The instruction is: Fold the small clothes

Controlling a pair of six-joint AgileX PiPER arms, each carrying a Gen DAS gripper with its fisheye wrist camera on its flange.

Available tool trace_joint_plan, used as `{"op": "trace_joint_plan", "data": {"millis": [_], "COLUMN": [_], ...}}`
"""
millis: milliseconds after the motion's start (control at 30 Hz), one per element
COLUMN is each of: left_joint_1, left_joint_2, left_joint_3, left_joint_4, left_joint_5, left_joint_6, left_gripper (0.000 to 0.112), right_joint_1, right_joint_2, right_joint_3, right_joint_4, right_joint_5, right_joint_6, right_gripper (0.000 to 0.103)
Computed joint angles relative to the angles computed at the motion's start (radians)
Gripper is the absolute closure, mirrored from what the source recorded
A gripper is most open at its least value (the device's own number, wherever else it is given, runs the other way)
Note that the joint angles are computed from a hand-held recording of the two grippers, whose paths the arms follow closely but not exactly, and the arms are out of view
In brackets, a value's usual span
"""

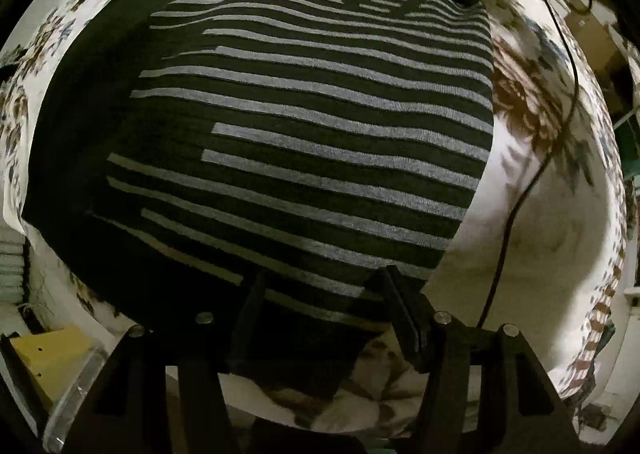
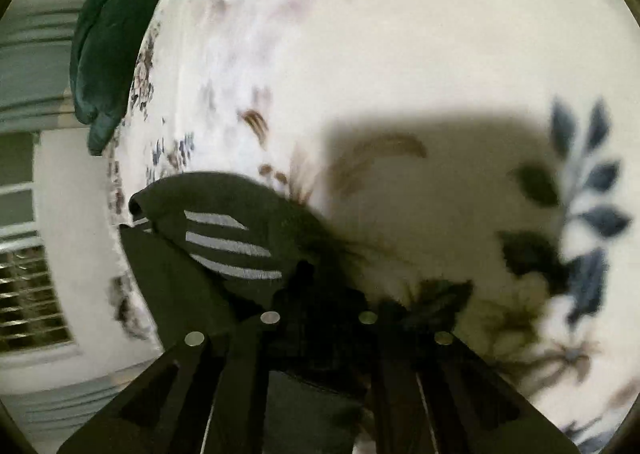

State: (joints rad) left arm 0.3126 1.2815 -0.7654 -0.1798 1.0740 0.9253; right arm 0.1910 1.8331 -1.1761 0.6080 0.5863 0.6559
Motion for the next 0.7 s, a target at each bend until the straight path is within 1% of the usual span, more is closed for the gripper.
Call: {"op": "trace_joint_plan", "data": {"millis": [67,100,133,167,200,233,267,333,400,467,533,567,600,633,667,700], "left_joint_1": [-0.002,-0.004,-0.006,-0.009,-0.017,-0.021,-0.028,-0.035,-0.018,0.013,0.007,0.012,0.006,0.000,-0.029,-0.036], "left_joint_2": [-0.008,-0.014,-0.021,-0.027,-0.029,-0.037,-0.045,-0.057,-0.073,-0.102,-0.123,-0.137,-0.155,-0.164,-0.165,-0.162], "left_joint_3": [0.005,0.006,0.009,0.011,0.011,0.012,0.010,0.004,-0.008,-0.009,0.000,0.018,0.042,0.066,0.096,0.121], "left_joint_4": [0.005,0.004,0.004,0.005,0.006,0.008,0.011,0.011,0.010,0.011,0.023,0.034,0.044,0.054,0.066,0.081], "left_joint_5": [0.002,0.006,0.009,0.015,0.018,0.024,0.034,0.053,0.080,0.118,0.136,0.138,0.132,0.117,0.076,0.038], "left_joint_6": [0.011,0.019,0.022,0.027,0.024,0.027,0.022,0.019,0.042,0.077,0.080,0.088,0.084,0.081,0.058,0.055], "left_gripper": [0.055,0.055,0.055,0.055,0.055,0.055,0.055,0.055,0.055,0.055,0.055,0.055,0.055,0.055,0.055,0.055], "right_joint_1": [-0.021,-0.034,-0.062,-0.094,-0.127,-0.151,-0.158,-0.176,-0.184,-0.174,-0.168,-0.150,-0.143,-0.143,-0.141,-0.136], "right_joint_2": [-0.024,-0.028,-0.042,-0.031,-0.049,-0.029,-0.014,-0.018,-0.045,-0.120,-0.215,-0.234,-0.287,-0.341,-0.390,-0.444], "right_joint_3": [-0.055,-0.078,-0.078,-0.085,-0.051,-0.057,-0.072,-0.084,-0.068,-0.015,0.051,0.060,0.103,0.147,0.190,0.236], "right_joint_4": [-0.182,-0.253,-0.289,-0.285,-0.241,-0.180,-0.159,-0.115,-0.061,-0.051,-0.055,-0.055,-0.046,-0.035,-0.027,-0.025], "right_joint_5": [0.077,0.114,0.148,0.176,0.189,0.203,0.224,0.287,0.341,0.363,0.423,0.440,0.464,0.486,0.502,0.510], "right_joint_6": [0.109,0.152,0.169,0.165,0.120,0.055,0.018,-0.052,-0.103,-0.112,-0.119,-0.098,-0.096,-0.096,-0.089,-0.076], "right_gripper": [0.097,0.097,0.098,0.098,0.098,0.098,0.097,0.090,0.060,0.047,0.045,0.045,0.043,0.040,0.036,0.035]}}
